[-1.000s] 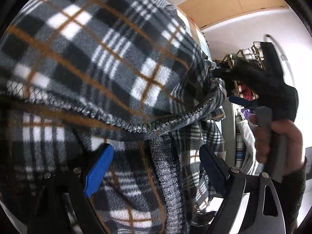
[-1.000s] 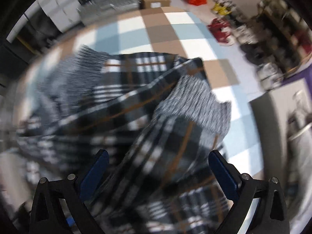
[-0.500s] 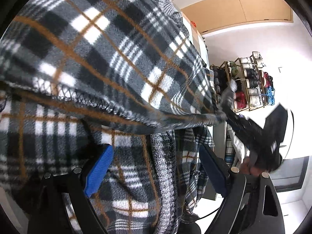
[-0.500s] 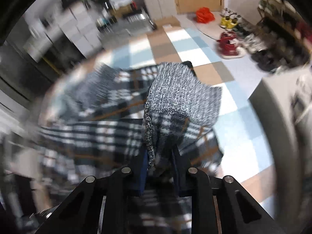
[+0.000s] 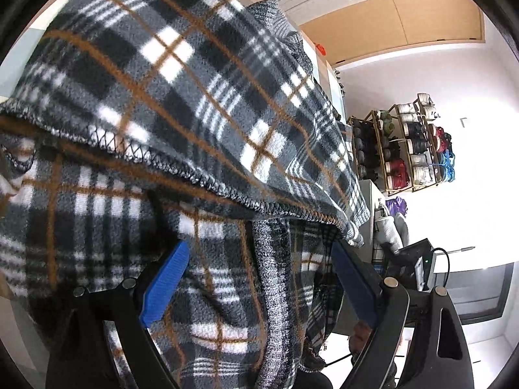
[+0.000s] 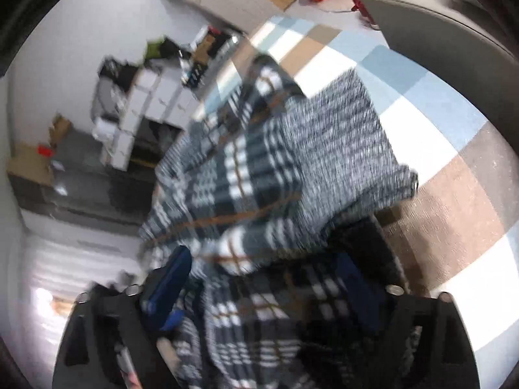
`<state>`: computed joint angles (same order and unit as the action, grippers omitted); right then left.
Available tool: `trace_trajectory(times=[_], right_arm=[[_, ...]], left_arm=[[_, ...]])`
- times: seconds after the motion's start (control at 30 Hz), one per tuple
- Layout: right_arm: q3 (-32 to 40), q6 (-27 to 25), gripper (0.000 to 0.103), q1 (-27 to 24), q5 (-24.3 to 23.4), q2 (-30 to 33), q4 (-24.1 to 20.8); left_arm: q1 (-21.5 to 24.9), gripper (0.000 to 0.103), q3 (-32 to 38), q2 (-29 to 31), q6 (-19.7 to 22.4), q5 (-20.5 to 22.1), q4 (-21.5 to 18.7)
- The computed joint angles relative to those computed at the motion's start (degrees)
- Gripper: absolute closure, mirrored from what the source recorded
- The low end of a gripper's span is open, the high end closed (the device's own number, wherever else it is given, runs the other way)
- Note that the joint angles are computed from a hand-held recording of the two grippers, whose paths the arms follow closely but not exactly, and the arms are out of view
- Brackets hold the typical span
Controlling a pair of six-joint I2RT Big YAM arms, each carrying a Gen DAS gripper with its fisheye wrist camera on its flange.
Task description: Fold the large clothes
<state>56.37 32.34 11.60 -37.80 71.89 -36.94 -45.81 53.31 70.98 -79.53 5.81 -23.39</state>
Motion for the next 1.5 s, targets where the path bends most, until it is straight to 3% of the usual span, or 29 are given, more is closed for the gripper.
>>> trace_trajectory(times=[0.2,0.27,0.3,0.33,0.4,0.43,0.53,0.8,0.9,0.93,1.07,1.13,1.3,1.4,1.47,1.5], right_arm=[[2.66,4.59,0.010,0.74,4.76,2.54,1.70],[4.52,4.80,0.026,2.56,7.89,3.30,1.01],[5.13,4.53,0.044,3.28,10.02,3.16,0.31],[4.99,4.73,0.056,3.87,12.07,2.40,0.71],[4.30,3.73,0.065,4.86,15.88,0.59,1.90],[4.75,2.51,0.079,5.45,17.49,0.52,1.64],[7.59,-2.02,0.089,7.07,20.57,1.21,0.25],[26.44,-10.80,0.095,14.28,21.64,8.56,-3.05],[32.64,-12.35,0.096,15.93,18.55,11.26,-3.11],[33.04,-11.90,0.096,15.66,15.48,11.47,-1.82],[26.51,-9.88,0.096,12.67,8.42,9.36,10.42],[23.18,-9.53,0.096,9.72,5.84,10.46,10.23],[18.96,-10.58,0.096,4.67,10.34,16.96,-4.42],[15.81,-11.06,0.095,2.30,5.32,16.44,-5.70],[16.90,-13.00,0.093,1.94,4.76,15.89,-10.20],[17.21,-13.88,0.086,1.74,5.03,15.64,-11.61]], left_arm=[[0.04,0.017,1.70,1.35,-0.07,-0.20,-0.88],[0.09,0.017,1.99,1.47,0.32,-0.25,-1.42],[0.15,0.017,2.11,1.46,0.54,-0.26,-1.74],[0.20,0.017,2.16,1.45,0.62,-0.31,-1.97],[0.39,0.017,2.13,1.36,0.86,-0.45,-2.18],[0.49,0.017,2.14,1.37,0.98,-0.65,-2.42],[0.74,0.017,1.76,1.10,0.72,-1.31,-2.46],[-0.46,0.017,-3.20,-6.24,-3.78,-12.74,0.42],[-0.92,0.017,-3.89,-8.34,-3.48,-17.26,-0.85],[-1.08,0.017,-4.36,-9.13,-3.54,-19.06,-1.15],[-0.73,0.017,-5.31,-10.55,-4.17,-21.21,-1.77],[-0.86,0.017,-4.70,-10.35,-3.85,-22.21,-3.75],[-0.44,0.017,-3.26,-9.11,-0.64,-21.74,-4.31],[-0.01,0.016,-2.09,-7.41,0.08,-22.29,-4.38],[0.92,0.017,-1.96,-6.61,0.32,-21.29,-4.20],[1.65,0.017,-2.48,-6.47,-0.06,-20.21,-3.53]])
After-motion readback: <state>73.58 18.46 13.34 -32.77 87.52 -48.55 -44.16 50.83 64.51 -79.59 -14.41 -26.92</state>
